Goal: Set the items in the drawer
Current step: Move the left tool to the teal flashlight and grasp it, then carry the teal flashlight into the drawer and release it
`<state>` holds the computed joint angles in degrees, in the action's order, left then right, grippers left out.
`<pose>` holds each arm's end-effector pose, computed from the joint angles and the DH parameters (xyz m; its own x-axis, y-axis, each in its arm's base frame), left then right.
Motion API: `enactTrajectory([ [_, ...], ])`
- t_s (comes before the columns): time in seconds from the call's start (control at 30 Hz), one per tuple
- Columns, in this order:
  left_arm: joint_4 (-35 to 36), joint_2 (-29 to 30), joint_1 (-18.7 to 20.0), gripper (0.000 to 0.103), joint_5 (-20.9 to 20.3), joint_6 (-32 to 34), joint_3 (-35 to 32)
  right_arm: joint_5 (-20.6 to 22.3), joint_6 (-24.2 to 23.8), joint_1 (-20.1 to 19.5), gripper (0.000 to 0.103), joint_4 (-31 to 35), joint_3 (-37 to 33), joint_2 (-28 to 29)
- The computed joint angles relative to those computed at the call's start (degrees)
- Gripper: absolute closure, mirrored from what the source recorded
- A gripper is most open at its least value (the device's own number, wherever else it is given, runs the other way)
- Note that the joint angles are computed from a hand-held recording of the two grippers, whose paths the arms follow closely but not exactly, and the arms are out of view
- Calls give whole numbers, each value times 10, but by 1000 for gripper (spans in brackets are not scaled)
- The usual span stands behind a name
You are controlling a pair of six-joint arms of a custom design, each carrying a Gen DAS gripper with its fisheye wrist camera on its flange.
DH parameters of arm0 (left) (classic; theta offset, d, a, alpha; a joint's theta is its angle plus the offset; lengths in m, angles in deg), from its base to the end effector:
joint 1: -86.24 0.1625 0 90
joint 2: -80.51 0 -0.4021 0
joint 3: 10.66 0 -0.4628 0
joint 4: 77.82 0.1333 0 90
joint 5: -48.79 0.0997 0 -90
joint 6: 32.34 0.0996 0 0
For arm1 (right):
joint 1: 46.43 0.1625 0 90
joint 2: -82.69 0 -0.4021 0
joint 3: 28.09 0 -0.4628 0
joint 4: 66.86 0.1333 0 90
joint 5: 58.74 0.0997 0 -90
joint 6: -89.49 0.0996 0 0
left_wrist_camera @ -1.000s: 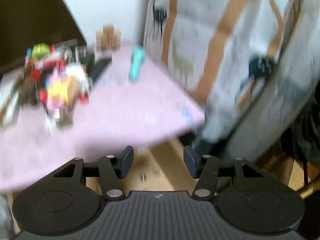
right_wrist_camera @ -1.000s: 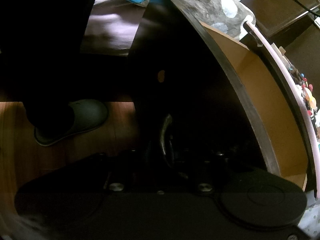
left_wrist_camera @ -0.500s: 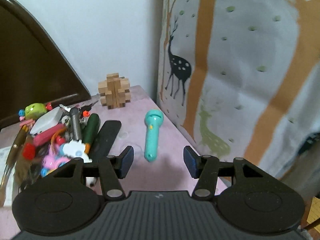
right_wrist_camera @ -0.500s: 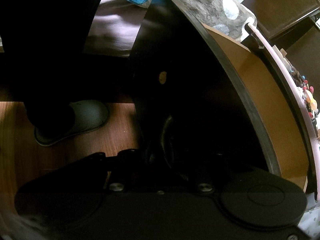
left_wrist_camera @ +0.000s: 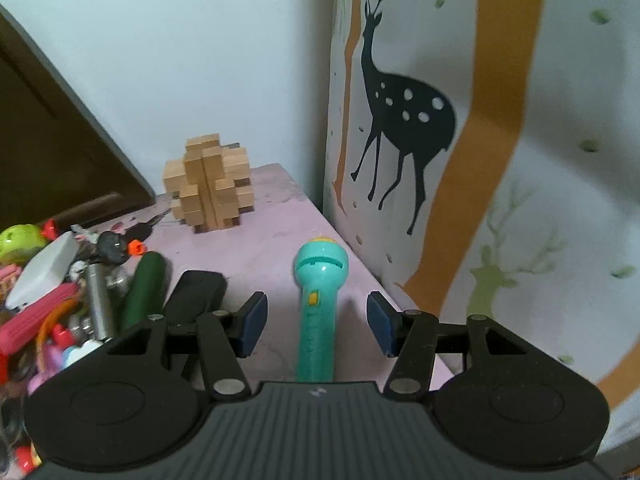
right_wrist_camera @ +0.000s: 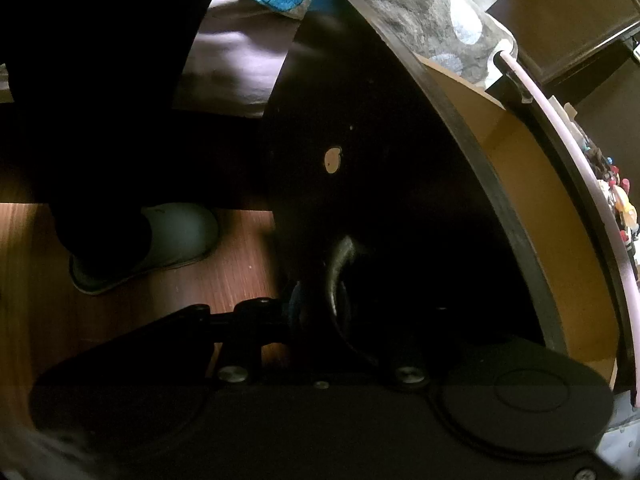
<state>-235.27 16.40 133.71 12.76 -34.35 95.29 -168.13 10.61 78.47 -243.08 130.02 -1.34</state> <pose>-0.2721 -0.6129 0.2058 -0.6907 0.1166 -0.7137 0.5857 0.6690 -0.4576 0.2458 -0.1772 0.0465 0.3919 -0.8798 0.2690 -0.9062 -0.3187 0.2779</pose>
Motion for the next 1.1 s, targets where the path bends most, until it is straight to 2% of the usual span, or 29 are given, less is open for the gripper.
enactTrajectory([
  [0.17,15,22,11,51,-2,9,-22,1,0,0,85,2,0,-1],
  [0.23,34,25,11,65,1,3,-27,1,0,-1,85,2,0,-1],
  [0.27,47,26,11,76,4,-1,-29,1,0,0,85,1,0,0],
  [0.3,52,28,10,83,9,2,-30,1,0,0,85,1,-1,0],
  [0.47,69,16,-4,83,21,2,-12,-1,2,3,85,1,-2,3],
  [0.73,137,-26,-31,83,27,-57,17,-8,4,9,85,2,-5,8],
  [1.1,221,-120,-86,83,29,-126,85,-18,9,16,85,8,-10,13],
])
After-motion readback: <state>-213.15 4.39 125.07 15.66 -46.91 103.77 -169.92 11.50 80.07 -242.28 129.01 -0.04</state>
